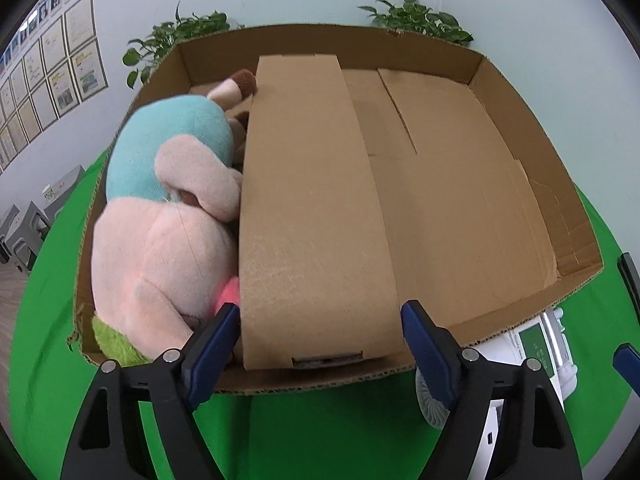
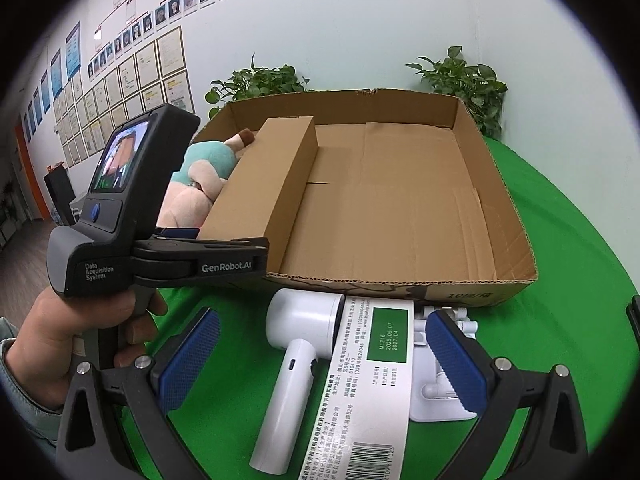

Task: Organize objects
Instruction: 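Press the brown box flat in the tray with the left gripper, then withdraw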

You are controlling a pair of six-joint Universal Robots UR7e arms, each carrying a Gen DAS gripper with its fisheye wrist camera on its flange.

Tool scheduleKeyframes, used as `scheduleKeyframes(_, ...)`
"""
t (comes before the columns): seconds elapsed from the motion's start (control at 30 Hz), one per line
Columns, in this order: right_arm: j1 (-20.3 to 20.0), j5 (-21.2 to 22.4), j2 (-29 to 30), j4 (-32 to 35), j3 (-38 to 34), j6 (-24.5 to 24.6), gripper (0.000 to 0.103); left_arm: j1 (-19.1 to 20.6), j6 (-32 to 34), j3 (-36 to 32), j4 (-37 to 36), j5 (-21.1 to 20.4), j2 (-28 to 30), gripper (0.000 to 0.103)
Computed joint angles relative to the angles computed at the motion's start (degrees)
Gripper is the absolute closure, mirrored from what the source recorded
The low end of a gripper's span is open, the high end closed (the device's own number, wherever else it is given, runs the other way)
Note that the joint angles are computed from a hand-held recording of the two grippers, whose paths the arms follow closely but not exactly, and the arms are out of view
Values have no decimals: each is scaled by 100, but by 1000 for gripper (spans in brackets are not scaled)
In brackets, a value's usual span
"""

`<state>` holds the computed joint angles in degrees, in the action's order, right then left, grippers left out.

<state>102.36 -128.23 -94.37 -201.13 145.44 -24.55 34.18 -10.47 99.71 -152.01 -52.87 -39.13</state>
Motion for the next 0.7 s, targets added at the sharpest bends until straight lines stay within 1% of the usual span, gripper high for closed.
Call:
scheduleKeyframes(0.1,16,-2,21,41,-3,-1,1,-22,-42,70,26,24,-65,24)
scheduleKeyframes(0.27,54,-37,-5,-11,3,42,1,-40,-130,152,7,-68,-161,24)
scheduleKeyframes(0.4,98,-55,3,-23,-7,33,1,-148,-3,382,-310,17,-312,23)
scheduleKeyframes(0.5,155,-56,-13,44,42,68,1,-287,160,753,-852,129,-539,20)
scheduleKeyframes(0.6,183,-45,-18,-2,111,59,1,-483,450,1258,-1623,335,-819,8)
scheduleKeyframes(0.63,178,-20,-37,-11,134,56,1,-568,611,1441,-1939,411,-926,1)
scheduleKeyframes(0.7,172,-33,-33,-171,183,17,1,-686,820,1714,-2421,536,-1082,0)
